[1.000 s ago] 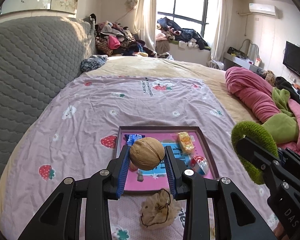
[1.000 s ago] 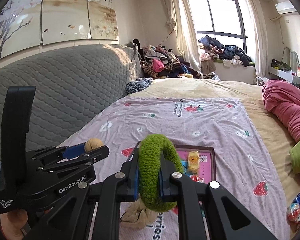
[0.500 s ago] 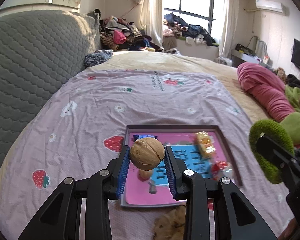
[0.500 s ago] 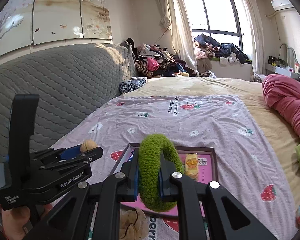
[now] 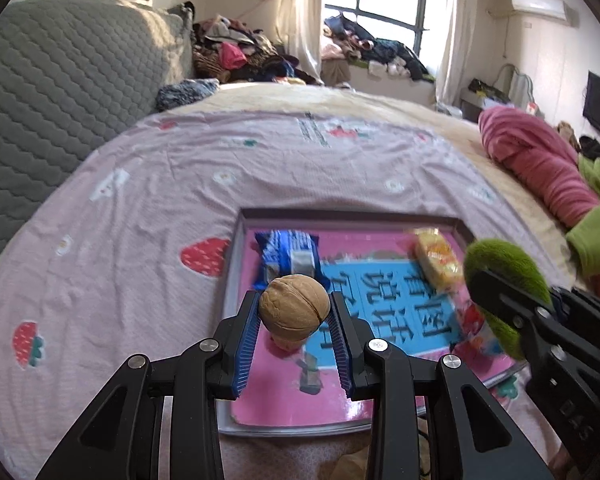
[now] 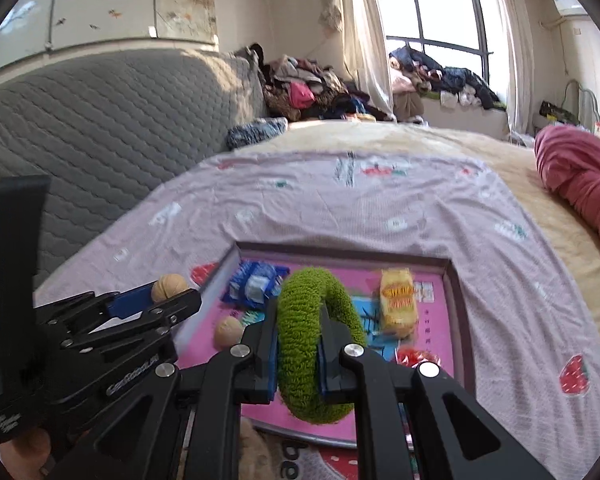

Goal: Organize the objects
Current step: 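Carry the walnut with the left gripper while the right carries the green ring toward the tray, then lower the walnut into the tray with the left gripper while the right lowers the green ring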

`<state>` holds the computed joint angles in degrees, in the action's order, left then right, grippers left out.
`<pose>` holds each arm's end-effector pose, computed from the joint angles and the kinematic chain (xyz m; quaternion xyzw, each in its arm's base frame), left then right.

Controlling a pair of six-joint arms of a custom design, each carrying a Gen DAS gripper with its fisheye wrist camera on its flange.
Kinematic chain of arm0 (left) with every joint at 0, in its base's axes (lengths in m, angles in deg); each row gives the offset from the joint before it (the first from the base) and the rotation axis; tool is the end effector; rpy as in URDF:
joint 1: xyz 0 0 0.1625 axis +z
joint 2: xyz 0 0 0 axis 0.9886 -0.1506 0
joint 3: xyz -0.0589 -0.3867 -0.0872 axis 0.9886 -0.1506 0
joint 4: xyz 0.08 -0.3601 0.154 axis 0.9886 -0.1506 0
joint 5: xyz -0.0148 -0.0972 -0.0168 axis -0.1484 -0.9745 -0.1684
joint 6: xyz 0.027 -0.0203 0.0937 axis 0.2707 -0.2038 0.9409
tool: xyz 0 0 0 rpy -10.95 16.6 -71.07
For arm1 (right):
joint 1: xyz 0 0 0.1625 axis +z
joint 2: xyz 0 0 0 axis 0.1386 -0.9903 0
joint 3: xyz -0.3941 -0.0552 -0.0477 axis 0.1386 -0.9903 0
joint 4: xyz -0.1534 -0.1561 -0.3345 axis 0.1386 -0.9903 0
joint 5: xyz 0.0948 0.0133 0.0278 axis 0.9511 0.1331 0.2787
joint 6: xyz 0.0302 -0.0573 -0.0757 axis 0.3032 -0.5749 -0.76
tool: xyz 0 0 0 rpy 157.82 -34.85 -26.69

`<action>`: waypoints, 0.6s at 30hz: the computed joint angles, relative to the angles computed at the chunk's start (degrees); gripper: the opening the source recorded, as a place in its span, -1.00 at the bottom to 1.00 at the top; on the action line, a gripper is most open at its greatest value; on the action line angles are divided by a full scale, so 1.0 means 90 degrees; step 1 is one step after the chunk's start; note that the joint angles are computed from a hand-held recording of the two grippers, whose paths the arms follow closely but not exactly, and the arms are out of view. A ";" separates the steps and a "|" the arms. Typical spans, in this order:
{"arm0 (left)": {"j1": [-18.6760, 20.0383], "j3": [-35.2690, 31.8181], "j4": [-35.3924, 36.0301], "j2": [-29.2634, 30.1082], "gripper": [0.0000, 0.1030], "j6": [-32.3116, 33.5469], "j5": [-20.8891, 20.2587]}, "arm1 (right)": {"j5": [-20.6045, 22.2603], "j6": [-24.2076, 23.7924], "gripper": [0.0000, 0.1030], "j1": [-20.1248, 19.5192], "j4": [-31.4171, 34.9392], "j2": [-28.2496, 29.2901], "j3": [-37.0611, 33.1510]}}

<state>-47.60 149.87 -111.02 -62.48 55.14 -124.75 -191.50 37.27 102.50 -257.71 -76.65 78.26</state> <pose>-0.3438 -0.4635 0.0802 0.3543 0.8703 -0.2670 0.2139 0.1972 -0.3626 0.2531 0.0532 -0.8130 0.4660 0.3450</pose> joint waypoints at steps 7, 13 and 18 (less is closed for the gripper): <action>0.0114 -0.0051 0.0157 0.0252 -0.31 -0.0050 -0.0210 | -0.0081 -0.0066 -0.72 -0.0288 0.0038 0.0168 0.0025; 0.0158 -0.0010 0.0228 0.0263 -0.32 -0.0153 -0.0332 | -0.0201 -0.0110 -0.72 -0.0351 0.0103 0.0256 -0.0003; 0.0180 -0.0037 0.0411 0.0266 -0.31 -0.0177 -0.0414 | -0.0235 -0.0142 -0.72 -0.0392 0.0144 0.0282 -0.0039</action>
<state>-45.98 149.53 -107.32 -60.08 53.54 -128.48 -193.62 35.99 98.97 -256.41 -74.11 77.91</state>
